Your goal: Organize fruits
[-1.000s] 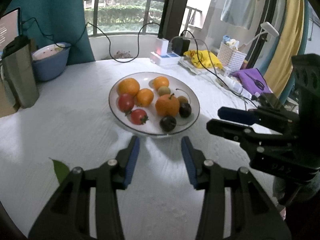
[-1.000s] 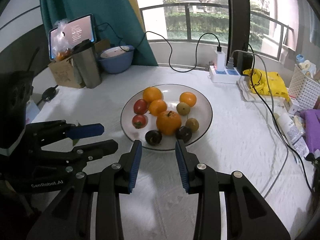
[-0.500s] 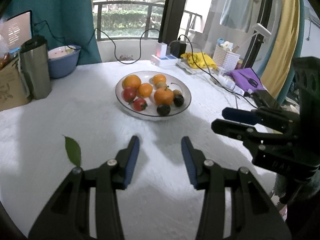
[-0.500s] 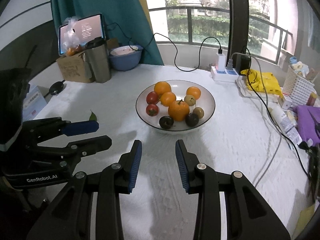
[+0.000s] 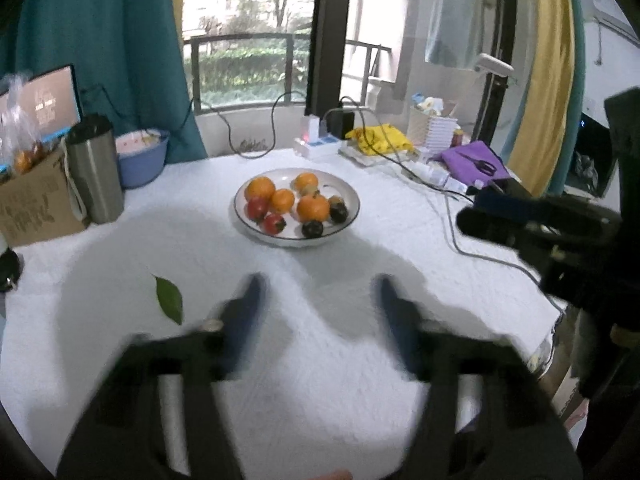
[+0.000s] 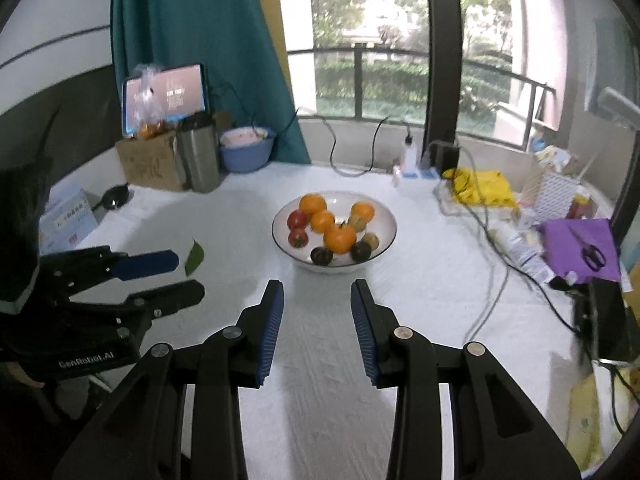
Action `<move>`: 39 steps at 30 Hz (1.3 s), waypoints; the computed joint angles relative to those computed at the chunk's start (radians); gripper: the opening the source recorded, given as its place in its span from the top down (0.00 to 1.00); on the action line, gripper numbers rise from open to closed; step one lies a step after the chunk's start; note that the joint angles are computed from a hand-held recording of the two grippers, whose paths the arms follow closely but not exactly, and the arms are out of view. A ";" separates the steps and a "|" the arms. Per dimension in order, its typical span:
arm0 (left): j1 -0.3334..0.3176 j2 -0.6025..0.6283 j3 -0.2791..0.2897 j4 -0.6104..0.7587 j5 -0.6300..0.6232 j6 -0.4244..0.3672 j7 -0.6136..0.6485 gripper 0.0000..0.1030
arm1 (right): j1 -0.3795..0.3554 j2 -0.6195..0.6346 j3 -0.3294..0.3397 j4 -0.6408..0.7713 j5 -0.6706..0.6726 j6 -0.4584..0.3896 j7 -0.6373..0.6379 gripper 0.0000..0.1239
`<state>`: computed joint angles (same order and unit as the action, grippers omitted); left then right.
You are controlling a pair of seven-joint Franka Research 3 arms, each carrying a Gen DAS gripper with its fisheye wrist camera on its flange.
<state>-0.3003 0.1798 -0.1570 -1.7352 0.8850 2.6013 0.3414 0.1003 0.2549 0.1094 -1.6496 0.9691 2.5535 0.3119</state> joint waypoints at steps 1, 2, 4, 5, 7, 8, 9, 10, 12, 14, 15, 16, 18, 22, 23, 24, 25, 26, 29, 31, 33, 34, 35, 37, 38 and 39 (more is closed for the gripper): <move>-0.004 -0.012 0.002 -0.011 0.017 0.011 -0.018 0.13 | -0.006 -0.015 0.004 -0.014 0.025 0.005 -0.018 0.69; -0.007 -0.022 0.000 -0.018 0.029 0.012 -0.030 0.13 | -0.012 -0.037 0.007 -0.033 0.058 0.012 -0.044 0.68; -0.011 -0.036 -0.003 -0.024 0.055 0.007 -0.054 0.13 | -0.013 -0.066 0.003 -0.056 0.103 0.019 -0.078 0.63; -0.013 -0.048 -0.005 -0.030 0.077 0.006 -0.078 0.13 | -0.014 -0.084 0.000 -0.070 0.131 0.023 -0.100 0.61; -0.015 -0.064 -0.011 -0.031 0.108 -0.004 -0.111 0.13 | -0.011 -0.109 -0.010 -0.087 0.176 0.029 -0.137 0.59; -0.017 -0.074 -0.015 -0.031 0.132 -0.017 -0.134 0.13 | -0.009 -0.121 -0.016 -0.094 0.197 0.030 -0.155 0.57; -0.017 -0.082 -0.020 -0.030 0.147 -0.025 -0.146 0.13 | -0.006 -0.134 -0.022 -0.104 0.218 0.035 -0.173 0.55; -0.015 -0.091 -0.024 -0.033 0.163 -0.023 -0.158 0.13 | -0.002 -0.145 -0.028 -0.112 0.236 0.043 -0.188 0.51; -0.013 -0.114 -0.034 -0.037 0.199 -0.029 -0.178 0.13 | 0.003 -0.172 -0.041 -0.132 0.279 0.053 -0.227 0.46; -0.017 -0.131 -0.049 -0.034 0.255 -0.070 -0.214 0.13 | 0.009 -0.196 -0.054 -0.150 0.318 0.065 -0.260 0.40; -0.018 -0.137 -0.055 -0.032 0.275 -0.089 -0.232 0.13 | 0.013 -0.201 -0.060 -0.154 0.331 0.068 -0.271 0.39; -0.018 -0.142 -0.062 -0.031 0.290 -0.104 -0.245 0.13 | 0.015 -0.210 -0.066 -0.161 0.345 0.073 -0.283 0.37; -0.019 -0.158 -0.074 -0.036 0.323 -0.129 -0.282 0.13 | 0.023 -0.226 -0.075 -0.175 0.368 0.089 -0.310 0.35; -0.018 -0.183 -0.095 -0.054 0.393 -0.177 -0.355 0.13 | 0.034 -0.237 -0.088 -0.184 0.395 0.109 -0.341 0.34; -0.015 -0.190 -0.097 -0.059 0.408 -0.177 -0.365 0.13 | 0.036 -0.235 -0.091 -0.183 0.394 0.110 -0.338 0.34; -0.013 -0.191 -0.100 -0.059 0.414 -0.178 -0.370 0.13 | 0.036 -0.233 -0.093 -0.181 0.390 0.111 -0.334 0.34; -0.011 -0.193 -0.102 -0.061 0.419 -0.179 -0.374 0.13 | 0.036 -0.228 -0.094 -0.177 0.383 0.114 -0.326 0.34; -0.009 -0.194 -0.104 -0.062 0.423 -0.183 -0.378 0.13 | 0.036 -0.225 -0.095 -0.176 0.377 0.115 -0.320 0.34; -0.002 -0.194 -0.105 -0.066 0.416 -0.174 -0.379 0.13 | 0.036 -0.220 -0.094 -0.174 0.365 0.114 -0.308 0.34; 0.000 -0.193 -0.106 -0.066 0.409 -0.172 -0.375 0.13 | 0.037 -0.214 -0.091 -0.168 0.357 0.117 -0.300 0.34; 0.002 -0.192 -0.106 -0.068 0.405 -0.169 -0.378 0.13 | 0.036 -0.210 -0.089 -0.165 0.349 0.116 -0.293 0.34; 0.003 -0.193 -0.106 -0.069 0.404 -0.168 -0.380 0.13 | 0.035 -0.209 -0.089 -0.165 0.348 0.115 -0.291 0.34; 0.003 -0.191 -0.106 -0.068 0.405 -0.169 -0.383 0.13 | 0.034 -0.208 -0.088 -0.164 0.345 0.114 -0.289 0.34; 0.002 -0.192 -0.107 -0.069 0.403 -0.169 -0.382 0.13 | 0.032 -0.207 -0.088 -0.164 0.343 0.113 -0.285 0.34; 0.002 -0.192 -0.107 -0.070 0.402 -0.168 -0.381 0.13 | 0.032 -0.206 -0.087 -0.163 0.343 0.112 -0.285 0.34; 0.002 -0.193 -0.107 -0.071 0.402 -0.167 -0.381 0.13 | 0.031 -0.206 -0.087 -0.163 0.344 0.112 -0.286 0.34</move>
